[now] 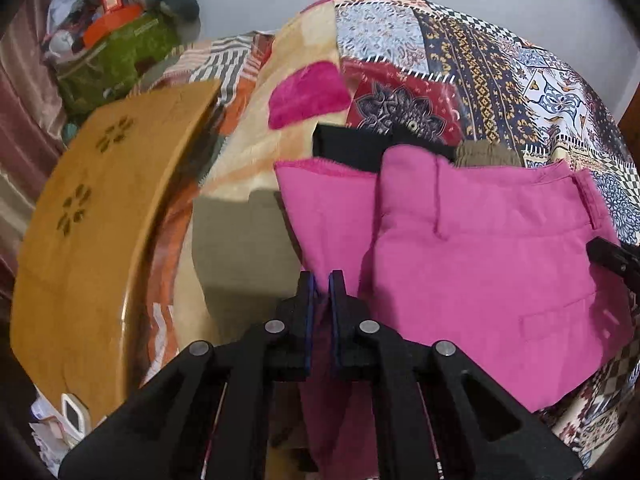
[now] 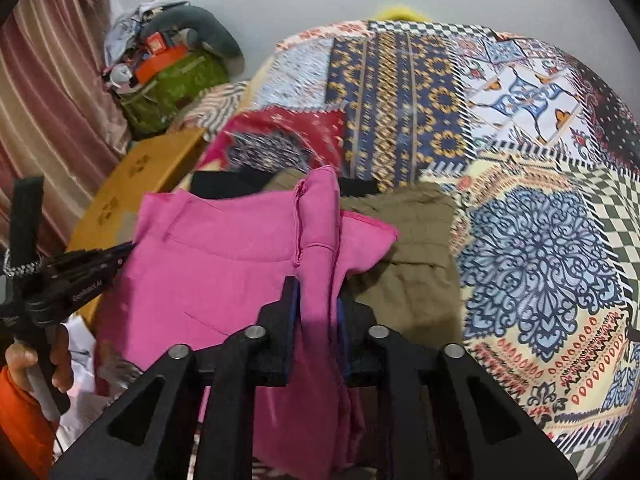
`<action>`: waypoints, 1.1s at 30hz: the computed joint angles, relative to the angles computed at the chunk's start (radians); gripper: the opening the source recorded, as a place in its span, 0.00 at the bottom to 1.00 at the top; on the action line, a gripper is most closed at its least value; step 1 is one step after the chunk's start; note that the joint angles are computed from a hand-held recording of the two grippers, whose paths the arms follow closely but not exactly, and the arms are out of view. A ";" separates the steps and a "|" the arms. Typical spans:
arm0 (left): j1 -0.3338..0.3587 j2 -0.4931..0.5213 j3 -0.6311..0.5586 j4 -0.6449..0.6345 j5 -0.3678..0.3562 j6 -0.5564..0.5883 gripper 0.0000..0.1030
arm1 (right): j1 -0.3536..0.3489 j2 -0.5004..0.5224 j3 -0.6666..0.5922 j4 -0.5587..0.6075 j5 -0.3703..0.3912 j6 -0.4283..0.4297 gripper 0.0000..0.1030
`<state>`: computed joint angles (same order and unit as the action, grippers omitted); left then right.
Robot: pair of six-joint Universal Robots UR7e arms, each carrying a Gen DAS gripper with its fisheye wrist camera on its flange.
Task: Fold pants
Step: 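Lift the folded pink pants with both grippers and carry them toward the olive pants, then lower the pink pants onto the olive pants and open both grippers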
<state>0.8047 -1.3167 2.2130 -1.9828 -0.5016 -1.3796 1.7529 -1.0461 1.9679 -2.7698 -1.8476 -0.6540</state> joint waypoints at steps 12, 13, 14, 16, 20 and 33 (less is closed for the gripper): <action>-0.178 -0.069 -0.042 0.271 -0.018 -0.192 0.18 | 0.034 -0.116 0.077 -0.106 -0.081 -0.140 0.35; -0.209 -0.073 -0.051 0.303 -0.018 -0.220 0.22 | 0.036 -0.134 0.085 -0.099 -0.065 -0.137 0.35; -0.244 -0.075 -0.067 0.353 -0.019 -0.256 0.24 | 0.041 -0.159 0.098 -0.095 -0.047 -0.132 0.35; -0.305 -0.074 -0.097 0.446 -0.015 -0.318 0.31 | 0.058 -0.208 0.120 -0.082 -0.012 -0.121 0.35; -0.440 -0.037 -0.193 0.707 -0.001 -0.513 0.39 | 0.101 -0.320 0.168 -0.052 0.064 -0.104 0.35; -0.816 0.137 -0.438 1.221 -0.024 -0.915 0.42 | 0.244 -0.732 0.281 0.087 0.300 -0.059 0.35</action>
